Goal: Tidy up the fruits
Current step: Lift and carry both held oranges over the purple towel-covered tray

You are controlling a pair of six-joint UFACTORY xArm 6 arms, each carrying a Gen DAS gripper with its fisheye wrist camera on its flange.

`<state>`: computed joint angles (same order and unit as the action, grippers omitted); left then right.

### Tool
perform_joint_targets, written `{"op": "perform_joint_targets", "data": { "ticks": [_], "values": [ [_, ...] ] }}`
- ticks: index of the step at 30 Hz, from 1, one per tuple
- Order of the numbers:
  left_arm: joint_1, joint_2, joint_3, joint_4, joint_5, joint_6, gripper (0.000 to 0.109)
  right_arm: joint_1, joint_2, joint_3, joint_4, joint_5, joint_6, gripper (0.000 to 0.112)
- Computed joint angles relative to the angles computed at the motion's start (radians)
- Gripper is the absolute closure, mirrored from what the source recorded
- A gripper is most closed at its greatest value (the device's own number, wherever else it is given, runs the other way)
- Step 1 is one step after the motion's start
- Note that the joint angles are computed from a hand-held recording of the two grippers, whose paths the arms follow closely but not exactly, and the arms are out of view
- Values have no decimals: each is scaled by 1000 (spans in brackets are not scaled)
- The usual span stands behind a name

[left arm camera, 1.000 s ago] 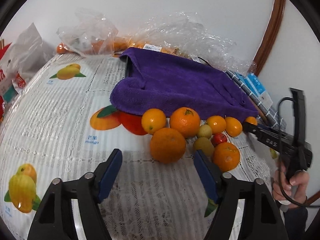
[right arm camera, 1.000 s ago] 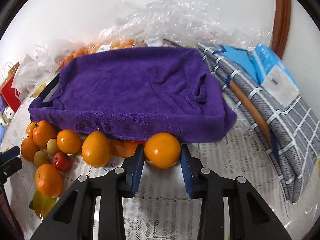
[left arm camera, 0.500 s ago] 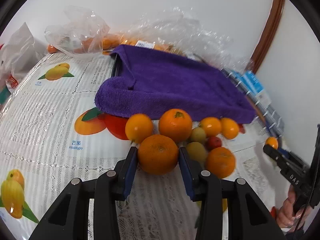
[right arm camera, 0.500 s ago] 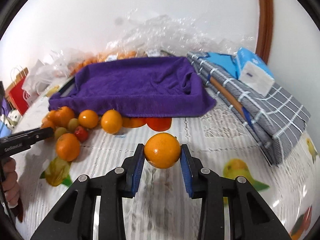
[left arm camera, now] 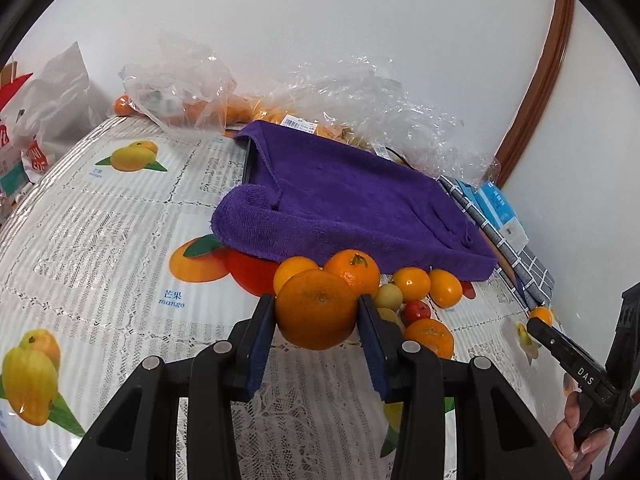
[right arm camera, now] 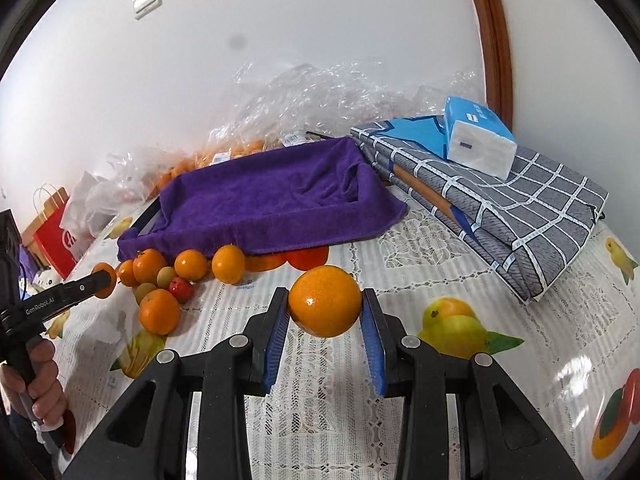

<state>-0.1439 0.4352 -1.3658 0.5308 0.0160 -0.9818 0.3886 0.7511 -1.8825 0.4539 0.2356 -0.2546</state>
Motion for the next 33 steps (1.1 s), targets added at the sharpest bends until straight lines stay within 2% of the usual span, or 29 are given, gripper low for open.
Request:
{"op": "perform_joint_targets", "data": {
  "ticks": [2,7,11,13,18,24,30,33],
  "values": [
    [1,2,-1,-1,2,-4,69,2,5,-12,48,17,-49,77],
    [15,-5,-5,153,1,-146,69,5,-2,-4,101,11,-104,77],
    [8,-1,0,51,0,-56,69,2,0,-5,63,11,-59,77],
    [8,0,-1,52,4,-61,69,1,1,-10,83,18,-75,77],
    [24,-8,-13,266,2,-255,69,6,-12,10,157,-8,-141,77],
    [25,-6,-9,218,3,-224,69,3,-9,6,96,-4,-79,77],
    [34,-12,-28,415,6,-395,69,8,-18,20,167,-22,-145,77],
    [34,-12,-27,407,5,-392,69,6,-17,20,128,-26,-101,77]
  ]
}}
